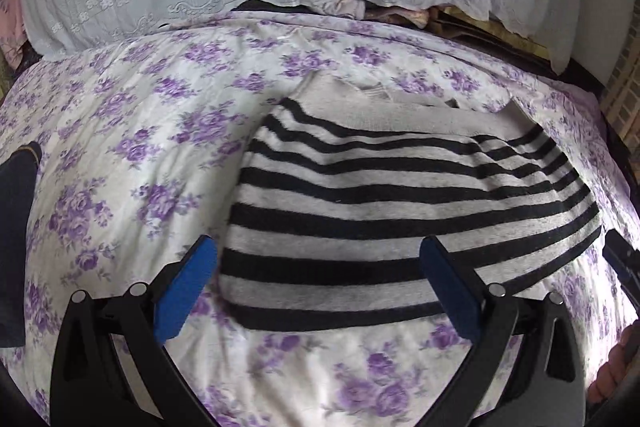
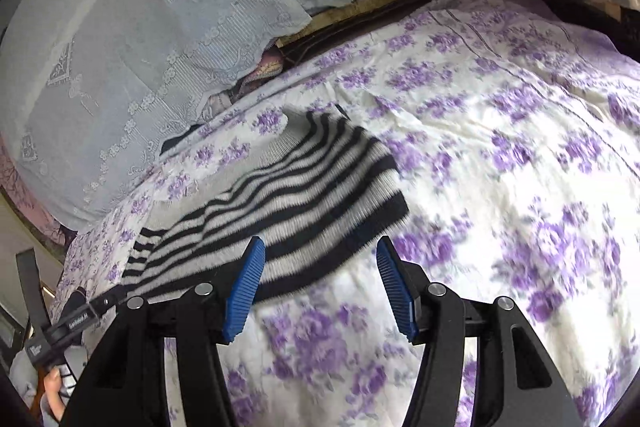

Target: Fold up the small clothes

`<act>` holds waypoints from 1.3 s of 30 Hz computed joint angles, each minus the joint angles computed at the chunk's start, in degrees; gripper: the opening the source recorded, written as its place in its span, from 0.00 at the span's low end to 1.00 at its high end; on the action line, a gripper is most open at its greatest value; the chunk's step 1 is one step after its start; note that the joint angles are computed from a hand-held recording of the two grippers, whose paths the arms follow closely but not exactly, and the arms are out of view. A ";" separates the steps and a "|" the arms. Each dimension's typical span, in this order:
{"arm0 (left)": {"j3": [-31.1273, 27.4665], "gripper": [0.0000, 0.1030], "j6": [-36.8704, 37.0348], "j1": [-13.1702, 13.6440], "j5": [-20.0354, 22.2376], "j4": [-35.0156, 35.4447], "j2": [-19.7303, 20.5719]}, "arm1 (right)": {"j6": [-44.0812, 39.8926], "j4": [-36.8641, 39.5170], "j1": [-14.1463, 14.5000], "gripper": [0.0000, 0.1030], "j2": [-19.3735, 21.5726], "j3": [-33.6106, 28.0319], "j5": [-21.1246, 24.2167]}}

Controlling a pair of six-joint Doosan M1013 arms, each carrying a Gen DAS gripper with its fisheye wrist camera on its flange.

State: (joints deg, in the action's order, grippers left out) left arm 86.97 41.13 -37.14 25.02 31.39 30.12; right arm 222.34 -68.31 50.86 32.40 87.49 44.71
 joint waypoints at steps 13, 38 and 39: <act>-6.02 0.96 -7.78 -3.40 9.01 10.50 5.40 | 32.38 -12.30 -5.49 0.56 -0.44 5.61 -12.64; -9.36 0.96 -1.66 -5.78 7.17 8.86 7.56 | 25.96 -9.38 -5.96 0.53 2.10 1.30 -10.58; -9.47 0.96 0.35 -5.34 6.61 5.96 7.42 | 25.62 -9.24 -5.99 0.53 2.16 1.21 -10.46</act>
State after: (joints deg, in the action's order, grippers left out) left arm 77.49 41.48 -42.49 31.63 37.34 37.54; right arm 247.96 -77.55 44.87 34.56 88.71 34.25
